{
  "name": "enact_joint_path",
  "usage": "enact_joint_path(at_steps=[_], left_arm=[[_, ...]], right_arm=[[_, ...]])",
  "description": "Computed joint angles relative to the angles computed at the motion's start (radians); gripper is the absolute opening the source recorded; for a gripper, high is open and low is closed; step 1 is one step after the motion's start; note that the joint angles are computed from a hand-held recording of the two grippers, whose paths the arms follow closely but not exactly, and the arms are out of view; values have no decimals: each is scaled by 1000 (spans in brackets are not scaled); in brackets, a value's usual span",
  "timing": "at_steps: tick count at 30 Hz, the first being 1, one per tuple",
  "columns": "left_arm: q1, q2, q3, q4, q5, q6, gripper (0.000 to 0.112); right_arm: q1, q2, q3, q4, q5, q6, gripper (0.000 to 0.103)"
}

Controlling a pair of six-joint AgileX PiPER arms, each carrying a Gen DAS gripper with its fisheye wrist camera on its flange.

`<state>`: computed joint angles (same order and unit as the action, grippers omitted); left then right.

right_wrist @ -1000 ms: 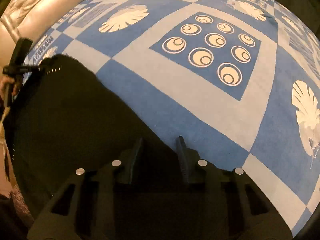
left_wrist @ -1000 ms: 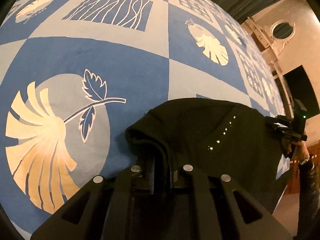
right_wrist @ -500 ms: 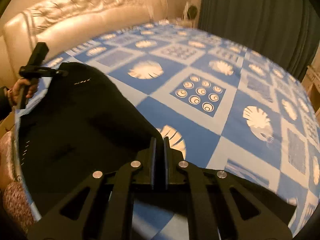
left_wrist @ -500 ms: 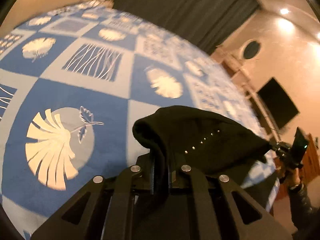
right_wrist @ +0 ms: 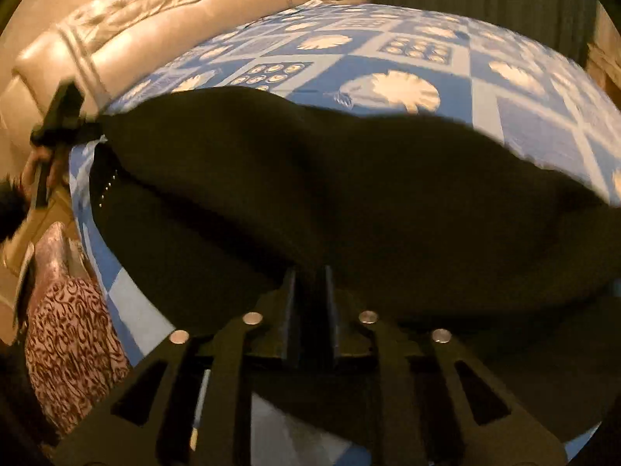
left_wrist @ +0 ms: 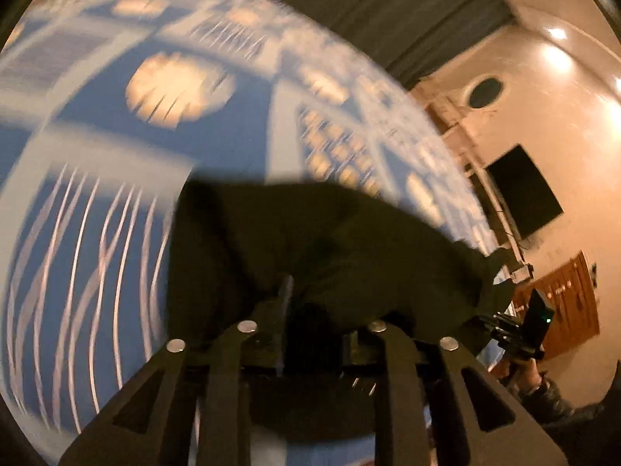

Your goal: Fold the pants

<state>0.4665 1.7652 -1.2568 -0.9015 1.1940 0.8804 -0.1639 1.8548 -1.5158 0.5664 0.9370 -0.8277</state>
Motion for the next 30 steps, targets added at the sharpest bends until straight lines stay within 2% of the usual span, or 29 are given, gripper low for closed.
enact_joint_path(at_steps=[1,2,3,4,7,9,10,11,15,19,20,21,22,26,30], left_arm=[[23,-8,29,2,-9,-1,28],[59,-16,60,-14,-10,-1,29],[94,-16,81,-39,2,-1,29],[129,-23,104,-65,10,-13,29],[203,-79,204,-176,23,-29,29],[193,-133,268,-236,2,-37,42],[170,-163,299,-254,-29,-51,55],[140,-176,313,-277,-61,-74,61],[29,-149,305,-341,-153,-134,61],[-48,-101,286,-377,-259,-201,60],[-63,-90,288,-405,-289,-196,47],[-72,-76,285,-415,-299,-193,16],[-73,-65,281,-415,-291,-196,7],[-76,-46,286,-417,-307,-248,7],[-51,-31,288,-464,-270,-244,7]], right_arm=[[-29,-2,7,59,31,10,37],[-53,-8,16,109,49,18,44],[-92,-26,42,185,61,26,57],[-126,-38,71,245,68,22,65],[-202,-39,113,377,120,58,65],[-249,-37,168,471,133,67,65],[-274,-28,190,525,146,81,65],[-290,-23,206,556,156,93,65],[-305,0,224,633,174,126,66],[-307,-9,256,667,155,137,70],[-309,-12,265,675,152,144,70],[-314,-15,277,692,153,153,71],[-315,-16,284,700,155,165,71],[-263,-24,342,743,131,163,72],[-205,-3,333,787,90,198,72]])
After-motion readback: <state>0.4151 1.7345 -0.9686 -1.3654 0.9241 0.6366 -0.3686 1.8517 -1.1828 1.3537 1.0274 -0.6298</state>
